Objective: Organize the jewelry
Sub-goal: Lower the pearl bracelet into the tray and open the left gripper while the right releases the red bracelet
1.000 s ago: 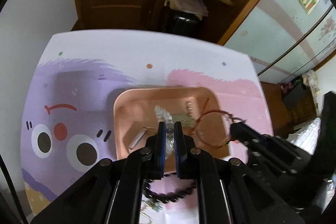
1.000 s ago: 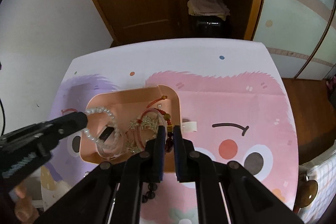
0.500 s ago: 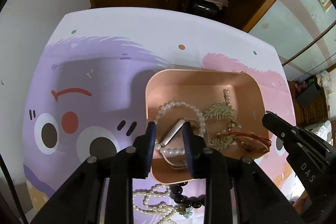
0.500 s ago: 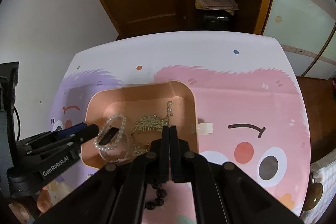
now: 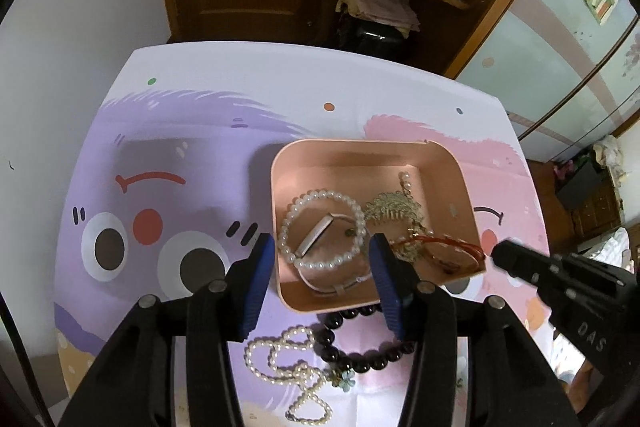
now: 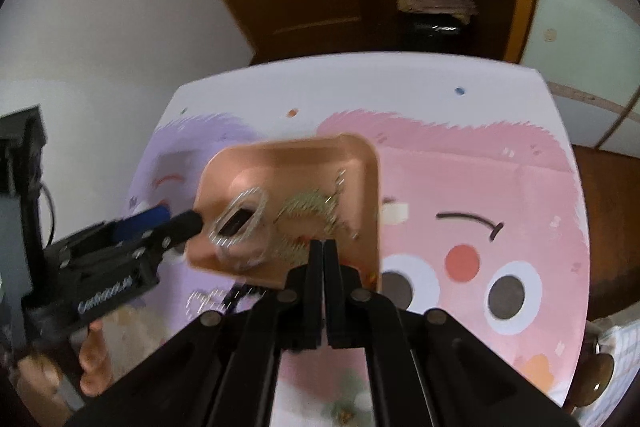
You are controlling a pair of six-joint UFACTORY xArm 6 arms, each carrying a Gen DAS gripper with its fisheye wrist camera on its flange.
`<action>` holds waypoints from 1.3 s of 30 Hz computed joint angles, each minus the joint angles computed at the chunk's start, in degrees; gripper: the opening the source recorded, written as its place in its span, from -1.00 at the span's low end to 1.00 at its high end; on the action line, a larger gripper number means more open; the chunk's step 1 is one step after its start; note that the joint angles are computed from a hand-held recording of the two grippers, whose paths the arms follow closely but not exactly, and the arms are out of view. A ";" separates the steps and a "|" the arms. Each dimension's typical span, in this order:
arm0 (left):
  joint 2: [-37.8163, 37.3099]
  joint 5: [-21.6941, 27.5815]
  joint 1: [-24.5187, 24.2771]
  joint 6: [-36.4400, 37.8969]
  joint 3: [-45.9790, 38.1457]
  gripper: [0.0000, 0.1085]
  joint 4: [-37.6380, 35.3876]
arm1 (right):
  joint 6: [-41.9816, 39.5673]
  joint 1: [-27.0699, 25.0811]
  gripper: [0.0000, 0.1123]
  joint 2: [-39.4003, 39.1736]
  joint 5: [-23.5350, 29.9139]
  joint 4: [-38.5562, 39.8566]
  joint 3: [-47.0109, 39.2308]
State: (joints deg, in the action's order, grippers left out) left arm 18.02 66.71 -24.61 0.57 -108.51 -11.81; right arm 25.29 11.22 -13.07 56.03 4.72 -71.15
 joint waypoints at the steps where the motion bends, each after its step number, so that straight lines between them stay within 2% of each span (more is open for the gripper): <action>1: -0.31 -0.05 0.00 0.03 0.31 -0.13 -0.06 | -1.71 -0.15 -0.99 -0.18 0.57 2.43 0.03; 4: -0.92 0.24 0.02 -0.16 1.02 -0.13 -0.52 | -4.69 -0.63 -0.99 0.39 1.83 7.76 -0.17; 8: -1.07 0.82 0.04 -0.08 1.30 -0.13 -1.05 | -5.21 -1.64 -0.99 3.07 4.38 11.07 -1.65; 16: -1.03 0.06 0.05 -0.46 1.78 -0.13 -0.64 | -1.84 -1.01 -0.99 8.49 7.38 2.46 -7.01; 22: -1.38 -0.94 0.30 -0.44 2.91 -0.13 -0.63 | -2.78 -0.97 -0.99 12.03 4.29 -0.42 -9.47; 30: -1.15 -1.31 0.72 -0.79 3.35 -0.13 -0.54 | -3.09 -2.38 -0.99 11.93 -1.60 3.44 -7.42; 39: -2.65 -2.34 0.58 -0.29 5.45 -0.13 -1.12 | -3.25 -2.05 -0.99 8.75 -0.79 1.49 -5.72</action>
